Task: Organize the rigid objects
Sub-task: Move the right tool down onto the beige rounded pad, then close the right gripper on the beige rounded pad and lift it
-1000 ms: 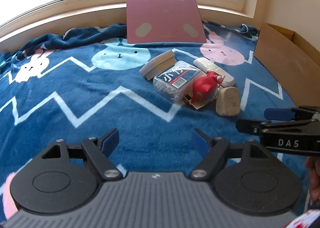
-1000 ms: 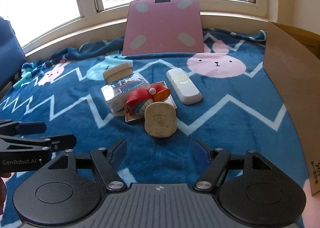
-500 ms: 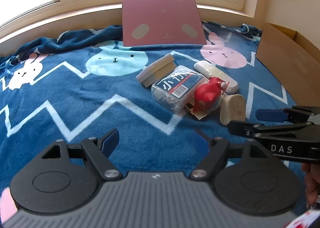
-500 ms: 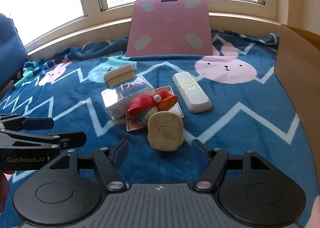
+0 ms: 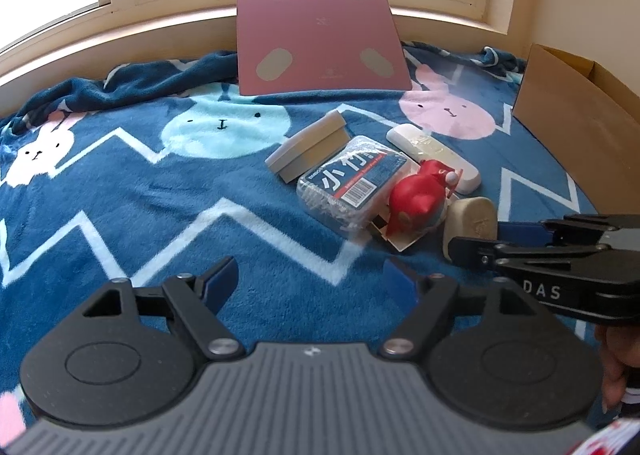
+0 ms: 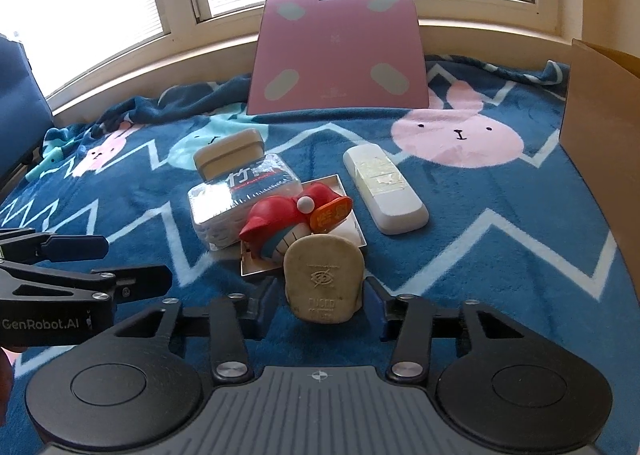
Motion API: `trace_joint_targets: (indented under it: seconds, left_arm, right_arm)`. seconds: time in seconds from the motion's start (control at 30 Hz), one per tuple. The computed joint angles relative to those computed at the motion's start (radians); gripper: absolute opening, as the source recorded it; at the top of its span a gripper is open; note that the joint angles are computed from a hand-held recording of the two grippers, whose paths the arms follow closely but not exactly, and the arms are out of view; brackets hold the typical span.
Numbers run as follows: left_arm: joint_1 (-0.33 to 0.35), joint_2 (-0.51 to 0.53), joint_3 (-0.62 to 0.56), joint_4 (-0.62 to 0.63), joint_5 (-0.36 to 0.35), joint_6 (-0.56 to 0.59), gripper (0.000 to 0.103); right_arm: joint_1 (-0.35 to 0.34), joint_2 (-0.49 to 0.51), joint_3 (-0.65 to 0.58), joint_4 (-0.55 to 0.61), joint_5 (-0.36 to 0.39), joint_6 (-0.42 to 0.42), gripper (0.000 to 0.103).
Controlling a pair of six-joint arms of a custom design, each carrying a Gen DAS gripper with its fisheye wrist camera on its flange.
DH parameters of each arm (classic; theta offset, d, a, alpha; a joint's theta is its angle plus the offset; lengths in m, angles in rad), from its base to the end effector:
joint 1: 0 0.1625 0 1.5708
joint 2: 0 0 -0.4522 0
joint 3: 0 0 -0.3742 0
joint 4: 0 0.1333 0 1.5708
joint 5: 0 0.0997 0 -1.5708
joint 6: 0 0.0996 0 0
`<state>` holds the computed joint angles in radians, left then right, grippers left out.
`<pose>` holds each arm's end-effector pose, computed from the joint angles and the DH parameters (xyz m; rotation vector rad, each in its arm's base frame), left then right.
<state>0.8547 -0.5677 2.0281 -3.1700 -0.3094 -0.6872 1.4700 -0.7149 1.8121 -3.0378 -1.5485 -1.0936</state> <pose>-0.1728 -0.5462 0.0175 -0.0735 2.0270 -1.0623 0.0703 -0.6515 0.0691 1.3937 -2.5604 0.4691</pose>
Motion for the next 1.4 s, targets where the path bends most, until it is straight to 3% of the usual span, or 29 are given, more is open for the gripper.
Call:
trace_joint_targets:
  seconds: [0.6, 0.77, 1.0, 1.07, 1.13, 1.4]
  left_arm:
    - [-0.009, 0.027, -0.038, -0.047, -0.009, 0.077, 0.076]
    - [0.004, 0.083, -0.087, -0.257, -0.051, 0.276, 0.073]
    - [0.033, 0.167, -0.205, -0.449, -0.11, 0.568, 0.056]
    - [0.039, 0.186, -0.238, -0.47, -0.114, 0.643, 0.053]
    - [0.046, 0.198, -0.263, -0.469, -0.121, 0.699, 0.042]
    - [0.058, 0.237, -0.333, -0.423, -0.094, 0.867, 0.041]
  right_arm:
    - [-0.013, -0.062, 0.016, -0.03, -0.01, -0.053, 0.037]
    - [-0.028, -0.077, -0.003, -0.035, -0.014, -0.048, 0.037]
    - [-0.04, -0.081, -0.027, -0.02, -0.009, -0.043, 0.037]
    - [-0.04, -0.08, -0.032, -0.018, -0.006, -0.041, 0.037]
    - [-0.041, -0.078, -0.036, -0.015, -0.003, -0.038, 0.037]
    - [-0.044, -0.074, -0.045, -0.008, -0.006, -0.031, 0.037]
